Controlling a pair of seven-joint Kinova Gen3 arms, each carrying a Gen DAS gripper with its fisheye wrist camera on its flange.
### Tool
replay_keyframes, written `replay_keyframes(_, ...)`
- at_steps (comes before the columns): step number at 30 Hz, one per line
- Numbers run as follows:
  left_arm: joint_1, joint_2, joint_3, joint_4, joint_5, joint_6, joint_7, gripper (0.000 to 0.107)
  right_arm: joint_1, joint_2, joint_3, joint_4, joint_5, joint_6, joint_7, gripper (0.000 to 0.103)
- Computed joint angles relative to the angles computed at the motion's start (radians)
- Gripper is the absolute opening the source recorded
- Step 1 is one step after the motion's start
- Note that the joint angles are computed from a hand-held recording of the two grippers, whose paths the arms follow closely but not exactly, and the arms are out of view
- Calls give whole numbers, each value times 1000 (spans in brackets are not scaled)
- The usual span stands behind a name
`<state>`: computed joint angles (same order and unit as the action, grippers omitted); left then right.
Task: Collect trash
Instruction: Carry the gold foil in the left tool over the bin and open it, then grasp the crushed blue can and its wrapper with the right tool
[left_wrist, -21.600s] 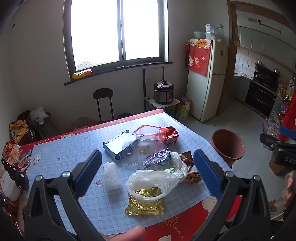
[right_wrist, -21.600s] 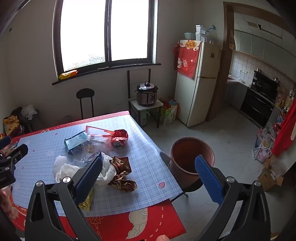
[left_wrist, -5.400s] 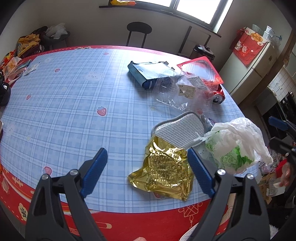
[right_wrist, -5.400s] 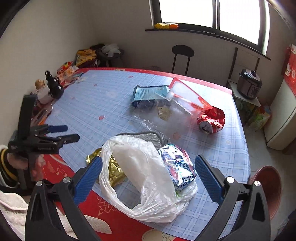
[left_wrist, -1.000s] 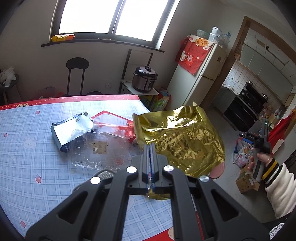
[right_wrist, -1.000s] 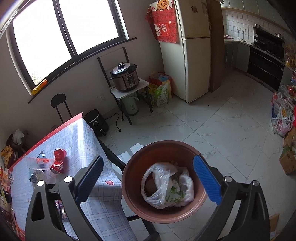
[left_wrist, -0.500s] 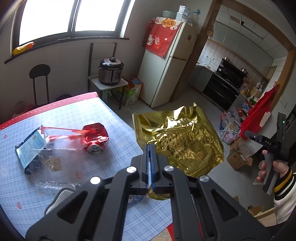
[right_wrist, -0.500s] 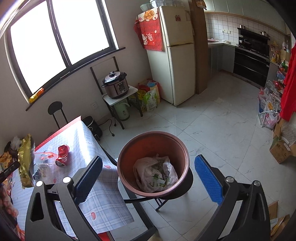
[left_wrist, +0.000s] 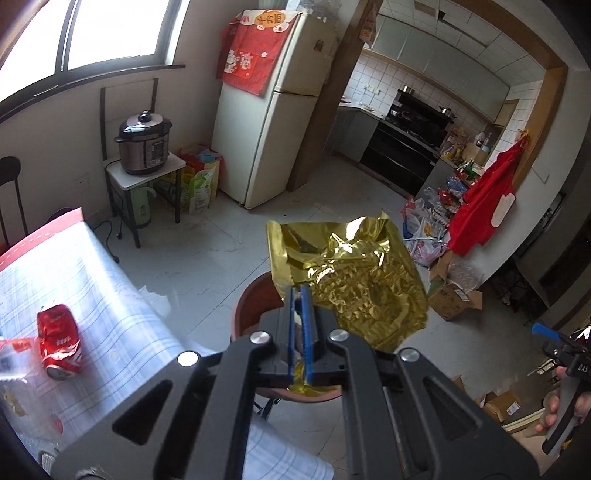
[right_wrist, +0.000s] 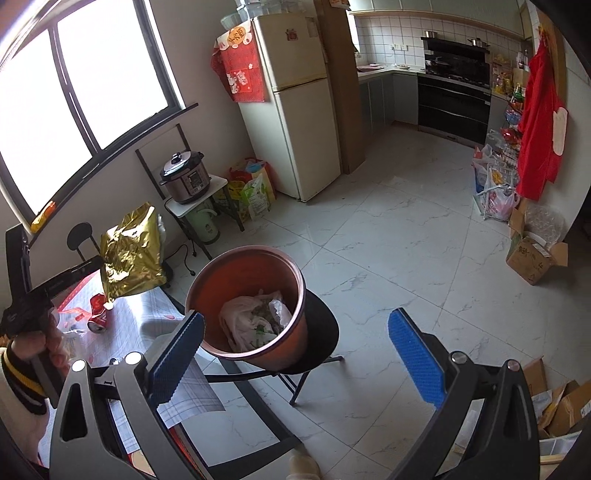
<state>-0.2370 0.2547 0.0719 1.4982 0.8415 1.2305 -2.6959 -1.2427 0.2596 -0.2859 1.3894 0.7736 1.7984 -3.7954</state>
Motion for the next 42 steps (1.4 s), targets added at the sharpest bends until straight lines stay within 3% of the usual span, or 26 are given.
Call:
replay_keyframes(1, 0, -6, 14, 10, 13, -21, 0, 61, -6, -3, -1, 4, -5, 10, -14, 98)
replay_keyframes(2, -18, -14, 31, 25, 42, -37, -4, 86, -9, -5, -3, 7, -9, 18, -24, 98)
replay_keyframes(6, -20, -33, -9, 26, 82, -17, -39, 86, -18, 1, -9, 1, -1, 24, -34, 98)
replay_keyframes(9, -47, -61, -41, 41, 73, -37, -82, 96, -20, 15, -4, -16, 18, 6, -17, 98)
replay_keyframes(21, -281, -45, -159, -45, 22, 64, -145, 97, -4, 133, 83, -177, 60, -162, 189, 98)
replay_keyframes(30, -452, -60, -223, -52, 23, 40, -150, 98, 18, 213, 155, -251, 39, -374, 384, 98)
replay_keyframes(36, -542, -80, -277, 5, 27, -14, -135, 98, 75, 236, 178, -226, -9, -581, 545, 98)
replay_keyframes(39, -577, -70, -295, 17, -5, -35, -133, 98, 92, 291, 190, -289, -55, -612, 650, 98)
replay_keyframes(42, -612, -46, -297, 17, -17, -47, -147, 98, 90, 319, 220, -304, -77, -684, 660, 98)
